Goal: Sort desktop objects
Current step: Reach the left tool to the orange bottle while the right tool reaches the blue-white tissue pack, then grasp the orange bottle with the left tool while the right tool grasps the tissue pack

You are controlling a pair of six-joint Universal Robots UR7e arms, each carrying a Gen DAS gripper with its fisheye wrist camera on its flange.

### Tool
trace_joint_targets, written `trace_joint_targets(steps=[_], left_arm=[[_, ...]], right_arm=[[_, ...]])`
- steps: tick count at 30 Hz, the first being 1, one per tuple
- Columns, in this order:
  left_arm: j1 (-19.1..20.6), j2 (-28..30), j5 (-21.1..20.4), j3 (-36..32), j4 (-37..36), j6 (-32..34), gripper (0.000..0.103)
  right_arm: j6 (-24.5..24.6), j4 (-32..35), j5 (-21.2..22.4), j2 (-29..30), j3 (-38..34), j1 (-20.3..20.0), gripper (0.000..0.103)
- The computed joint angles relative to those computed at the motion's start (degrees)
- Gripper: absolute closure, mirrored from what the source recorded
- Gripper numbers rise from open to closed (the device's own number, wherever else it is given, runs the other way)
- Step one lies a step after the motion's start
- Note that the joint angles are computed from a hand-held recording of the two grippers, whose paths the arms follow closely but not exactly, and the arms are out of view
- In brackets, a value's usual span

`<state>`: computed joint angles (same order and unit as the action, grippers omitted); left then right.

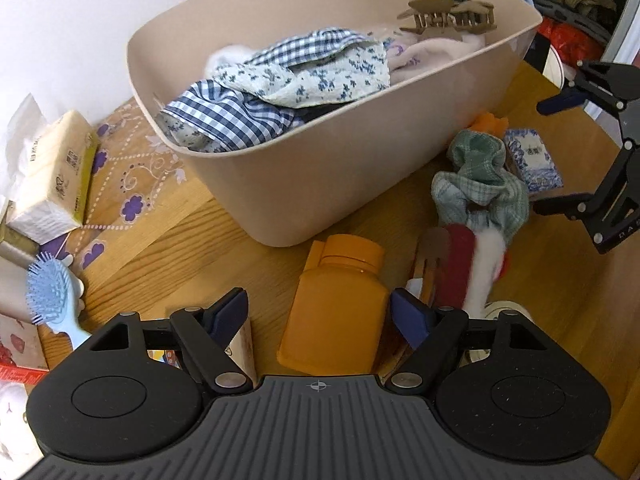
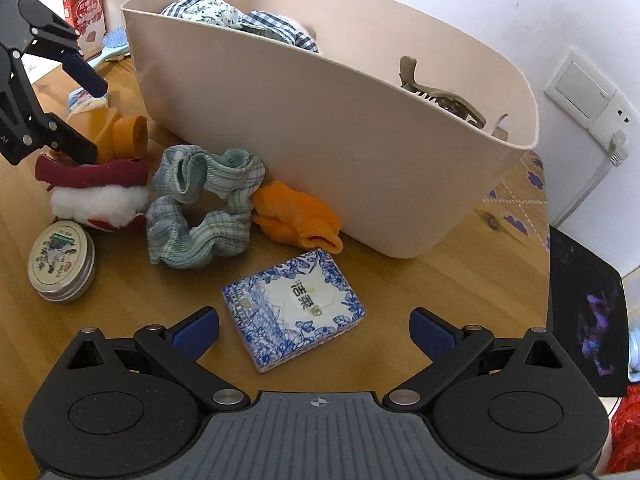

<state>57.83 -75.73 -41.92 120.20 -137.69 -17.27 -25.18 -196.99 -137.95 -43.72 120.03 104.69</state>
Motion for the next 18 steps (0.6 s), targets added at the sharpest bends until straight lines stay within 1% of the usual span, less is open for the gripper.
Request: trace_joint_targets(steps=[2, 4, 5, 6, 9, 10, 11, 13, 15, 17, 18], left_arm=[[0.55, 0.55, -1.24, -0.97, 1.67, 0.13, 0.032], [0.88, 1.32, -1.86, -1.71, 2.65, 0.20, 0.034], [0.94, 1.65, -1.89, -1.92, 2.74, 0.24, 0.037], [1.03, 1.83, -2.14, -2.03, 2.75, 0.18, 0.040], [1.40, 2.23, -2.97, -2.59, 2.75, 0.32, 0.046], [1.53, 2.34, -3.33, -2.74, 2.46, 0.85, 0.047], [1.60, 2.44, -3.55, -2.93, 2.45, 1.03, 0.047], [1.64, 2.32, -3.75, -2.94, 2.40, 0.98, 0.048], [1.48, 2.51, -3.58, -2.98, 2.59, -0.01, 0.048], [1.28, 2.32, -3.42, -2.70, 2.65, -0.84, 0.048], [1.15, 2.23, -3.35, -2.51, 2.60, -1.27, 0.048]], right_arm=[[-0.96, -0.46, 0.12, 0.33, -0.27, -0.20, 0.000], [-1.46, -0.71, 0.64, 0.42, -0.30, -0.52, 0.000], [-1.37, -0.55, 0.90, 0.41, -0.37, -0.63, 0.000], [-1.30, -0.53, 1.20, 0.39, -0.34, -0.77, 0.001], [-0.66, -0.80, 2.84, -0.06, 0.12, -1.25, 0.006], [-0.52, -0.85, 3.18, -0.18, 0.22, -1.36, 0.006], [-0.43, -0.89, 3.50, -0.28, 0.31, -1.46, 0.008], [-0.01, -0.82, 4.65, -0.69, 0.60, -1.69, 0.015], [1.01, 0.04, 5.83, -1.31, 0.79, -1.84, 0.023], [1.77, 0.38, 7.17, -2.09, 1.58, -2.06, 0.029], [2.05, 0.53, 7.07, -2.16, 1.67, -1.97, 0.030]])
